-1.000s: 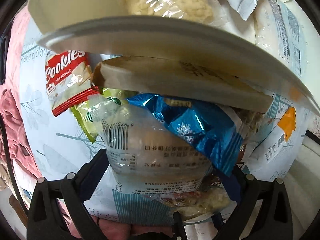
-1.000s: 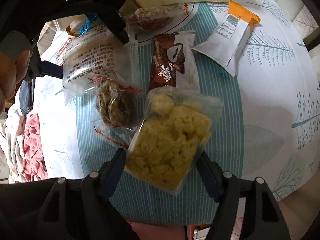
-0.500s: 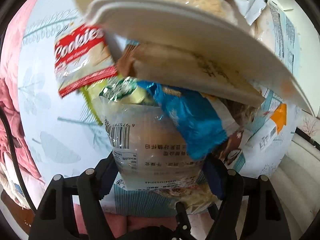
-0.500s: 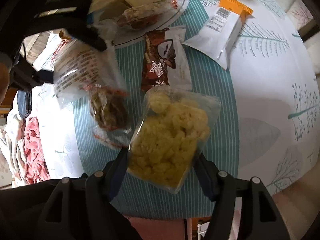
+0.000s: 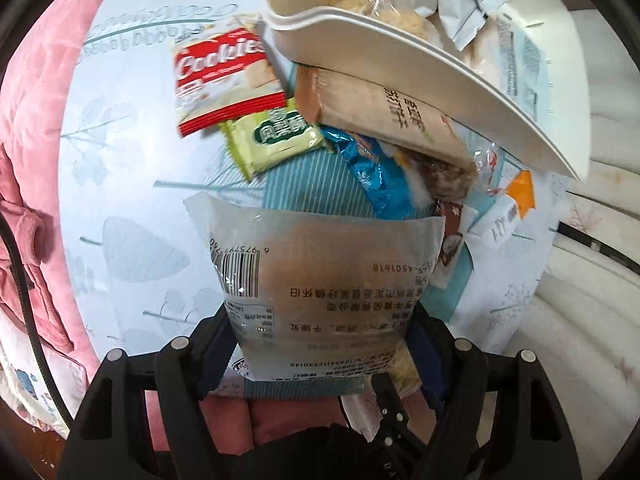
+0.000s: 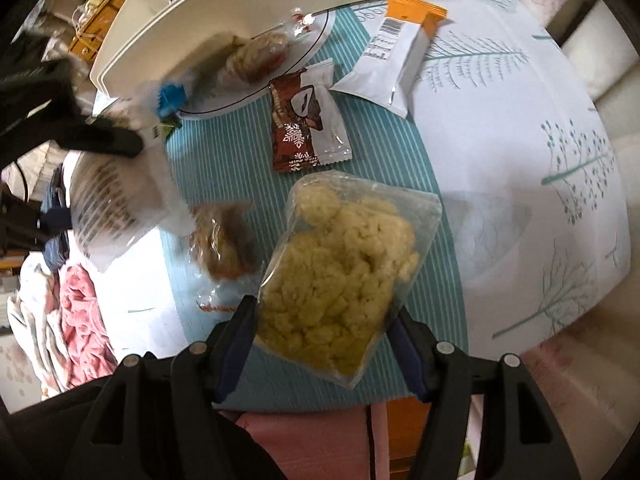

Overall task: Organize snacks
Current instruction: 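Carry both bags over the white tray and open both tools to release them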

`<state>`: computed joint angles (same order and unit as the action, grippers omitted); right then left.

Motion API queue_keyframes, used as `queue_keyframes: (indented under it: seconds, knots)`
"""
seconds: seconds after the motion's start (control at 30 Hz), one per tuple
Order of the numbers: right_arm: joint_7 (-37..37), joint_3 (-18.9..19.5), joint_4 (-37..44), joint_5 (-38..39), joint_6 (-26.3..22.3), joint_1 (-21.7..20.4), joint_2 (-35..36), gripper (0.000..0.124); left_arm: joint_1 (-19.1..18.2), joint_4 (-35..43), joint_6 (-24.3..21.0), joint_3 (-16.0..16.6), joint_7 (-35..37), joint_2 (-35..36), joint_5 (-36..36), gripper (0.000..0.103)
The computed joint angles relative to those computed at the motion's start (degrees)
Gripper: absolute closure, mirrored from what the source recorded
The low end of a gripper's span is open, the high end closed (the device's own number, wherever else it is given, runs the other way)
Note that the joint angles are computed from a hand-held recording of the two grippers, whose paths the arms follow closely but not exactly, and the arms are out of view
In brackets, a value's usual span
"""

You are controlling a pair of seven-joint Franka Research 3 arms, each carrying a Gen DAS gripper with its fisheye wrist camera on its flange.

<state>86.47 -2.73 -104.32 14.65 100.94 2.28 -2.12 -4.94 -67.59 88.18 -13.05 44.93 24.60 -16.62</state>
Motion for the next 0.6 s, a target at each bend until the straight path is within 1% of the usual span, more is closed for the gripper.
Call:
queue_keyframes:
  seconds: [0.03, 0.07, 0.17, 0.3, 0.47, 0.6]
  knots:
    - [0.44, 0.03, -0.26, 0.44, 0.12, 0.04, -0.46, 0.060, -0.03, 0.09, -0.37, -0.08, -0.30, -0.86, -0.07, 0.028]
    - [0.62, -0.01, -0.40, 0.70, 0.26, 0.02, -0.78, 0.060, 0.47, -1.33, 0.21, 0.02, 0.39, -2.26, -0.47, 0.028]
    - [1.27, -0.30, -0.51, 1.46, 0.73, -0.27, -1.82, 0.060, 1.64, -7.14, 2.71, 0.39, 2.76, -7.26, -2.16, 0.028]
    - [2.69, -0.61, 0.76, 2.81, 1.02, -0.69, -2.19, 0.060, 2.33, -12.81, 5.23, 1.36, 5.59, -13.10, -3.70, 0.028]
    - [4.05, -0.63, 1.92, 4.64, 1.55, -0.85, -3.21, 0.060, 2.66, -16.66, 7.86, 2.76, 9.40, -18.19, -5.62, 0.028]
    - [5.68, -0.33, 3.63, 5.83, 2.72, -0.49, -3.36, 0.060, 2.51, -16.86, 8.94, 3.66, 12.61, -20.47, -5.12, 0.028]
